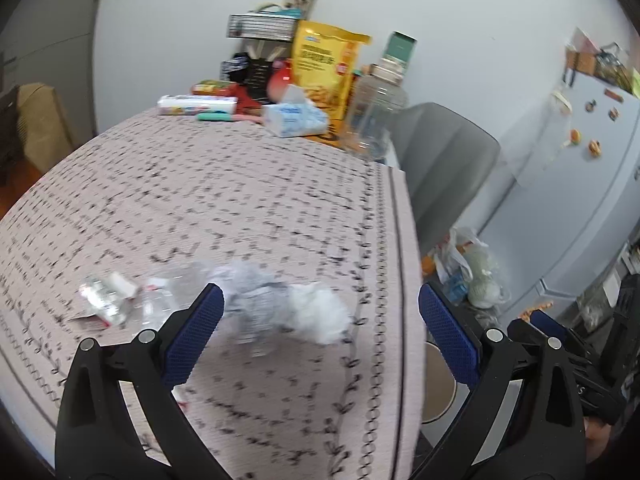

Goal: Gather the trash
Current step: 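Move both grippers back over the remaining trash on the table, then grasp the blister pack with the left gripper while the right grasps the crumpled tissue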

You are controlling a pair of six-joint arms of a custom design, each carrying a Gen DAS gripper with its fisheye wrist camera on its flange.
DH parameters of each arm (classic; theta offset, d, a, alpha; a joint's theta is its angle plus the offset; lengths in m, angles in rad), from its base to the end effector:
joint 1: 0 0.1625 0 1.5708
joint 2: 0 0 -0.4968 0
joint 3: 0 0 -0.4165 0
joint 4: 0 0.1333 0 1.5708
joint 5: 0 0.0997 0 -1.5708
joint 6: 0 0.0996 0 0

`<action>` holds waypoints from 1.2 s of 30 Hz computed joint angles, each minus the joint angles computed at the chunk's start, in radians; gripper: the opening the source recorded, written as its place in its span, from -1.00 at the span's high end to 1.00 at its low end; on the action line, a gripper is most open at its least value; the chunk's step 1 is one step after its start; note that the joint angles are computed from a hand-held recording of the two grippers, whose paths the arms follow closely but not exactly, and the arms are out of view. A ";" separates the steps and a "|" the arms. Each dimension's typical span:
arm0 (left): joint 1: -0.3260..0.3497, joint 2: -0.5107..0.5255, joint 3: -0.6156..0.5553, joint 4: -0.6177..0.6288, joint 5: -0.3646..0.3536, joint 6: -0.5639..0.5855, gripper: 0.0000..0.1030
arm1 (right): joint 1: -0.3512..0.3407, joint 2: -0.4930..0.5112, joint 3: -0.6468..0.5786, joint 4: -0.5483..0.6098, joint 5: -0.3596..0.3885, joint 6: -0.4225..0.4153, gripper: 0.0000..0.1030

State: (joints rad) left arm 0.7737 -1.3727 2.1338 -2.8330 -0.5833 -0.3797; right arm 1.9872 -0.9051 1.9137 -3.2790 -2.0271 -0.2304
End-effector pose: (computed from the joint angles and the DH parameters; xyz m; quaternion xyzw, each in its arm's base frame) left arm -0.2158 -0.5134 0.3621 0.0618 0.8589 -0.4364 0.2607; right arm 0.3498 -0.5699 0.1966 0.2173 -0.8923 0.3521 0.1806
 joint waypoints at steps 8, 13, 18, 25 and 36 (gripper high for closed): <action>0.010 -0.096 0.057 0.012 0.058 -0.044 -0.88 | 0.031 0.038 -0.026 0.034 0.042 -0.022 -0.85; 0.020 -0.151 0.085 0.017 0.075 -0.042 -0.88 | 0.048 0.062 -0.050 0.072 0.057 -0.023 -0.85; 0.045 -0.188 0.093 0.057 0.082 -0.047 -0.84 | 0.059 0.084 -0.079 0.139 0.085 -0.018 -0.85; 0.106 -0.191 0.070 0.149 0.094 -0.073 -0.66 | 0.063 0.105 -0.101 0.187 0.112 -0.028 -0.76; 0.182 -0.129 0.017 0.175 0.125 0.040 -0.40 | 0.047 0.112 -0.118 0.241 0.119 -0.015 -0.69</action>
State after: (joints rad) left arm 0.9559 -1.5016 2.1508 -2.6580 -0.4584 -0.3394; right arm 2.0342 -0.7928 1.7959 -3.0384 -1.9080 -0.2449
